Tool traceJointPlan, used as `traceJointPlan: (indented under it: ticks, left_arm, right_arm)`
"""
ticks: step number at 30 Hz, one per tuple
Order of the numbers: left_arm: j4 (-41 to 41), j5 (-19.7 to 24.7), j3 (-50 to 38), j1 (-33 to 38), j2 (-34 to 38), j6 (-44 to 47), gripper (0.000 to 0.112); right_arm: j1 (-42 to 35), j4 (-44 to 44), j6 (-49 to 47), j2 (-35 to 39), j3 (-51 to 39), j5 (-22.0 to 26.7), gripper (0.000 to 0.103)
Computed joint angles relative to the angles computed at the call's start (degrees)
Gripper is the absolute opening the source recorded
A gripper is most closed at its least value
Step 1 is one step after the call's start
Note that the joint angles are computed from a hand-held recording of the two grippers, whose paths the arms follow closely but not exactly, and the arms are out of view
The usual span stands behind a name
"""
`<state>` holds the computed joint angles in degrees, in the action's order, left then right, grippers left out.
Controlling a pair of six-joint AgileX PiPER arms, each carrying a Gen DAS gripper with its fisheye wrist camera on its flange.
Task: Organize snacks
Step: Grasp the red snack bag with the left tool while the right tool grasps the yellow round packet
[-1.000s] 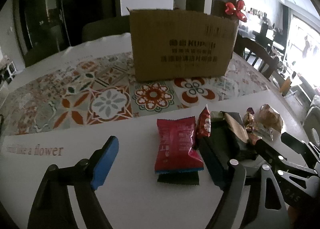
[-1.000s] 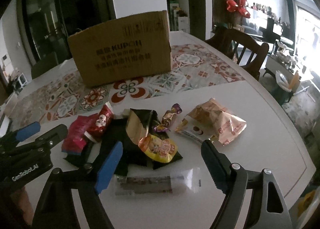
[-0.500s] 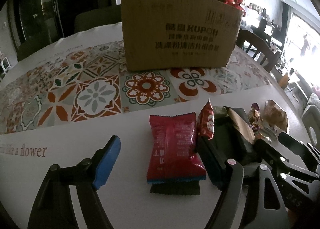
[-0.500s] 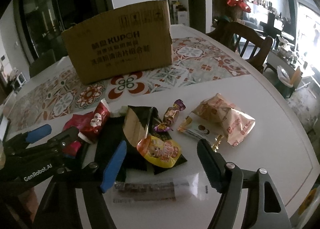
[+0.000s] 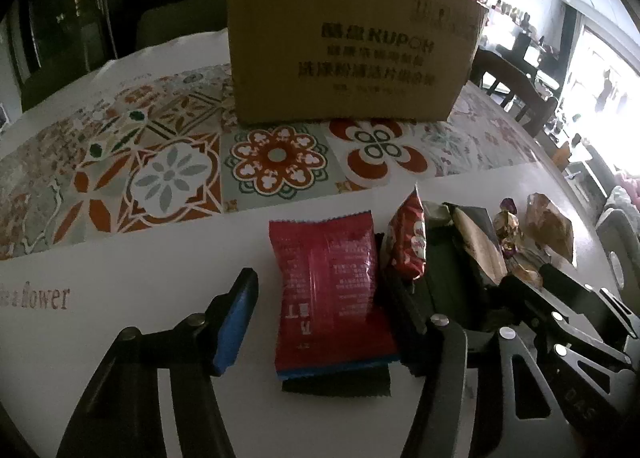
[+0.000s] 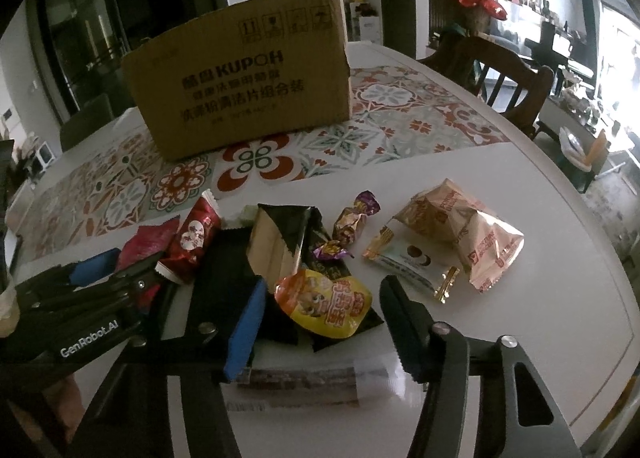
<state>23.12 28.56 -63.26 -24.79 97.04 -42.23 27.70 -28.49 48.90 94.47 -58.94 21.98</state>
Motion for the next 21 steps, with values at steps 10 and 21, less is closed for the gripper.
traceJointPlan:
  ticks: [10, 21]
  left_arm:
    - [0.6, -0.8, 0.6, -0.6, -0.5, -0.4, 0.046]
    - [9.8, 0.4, 2.9, -3.4, -5.3, -8.6, 0.044]
  right_arm:
    - [0.0, -0.4, 0.4, -0.3, 0.8, -1.2, 0.047]
    - [0.1, -3.4, 3.1, -3.1, 2.4, -1.9, 0.047]
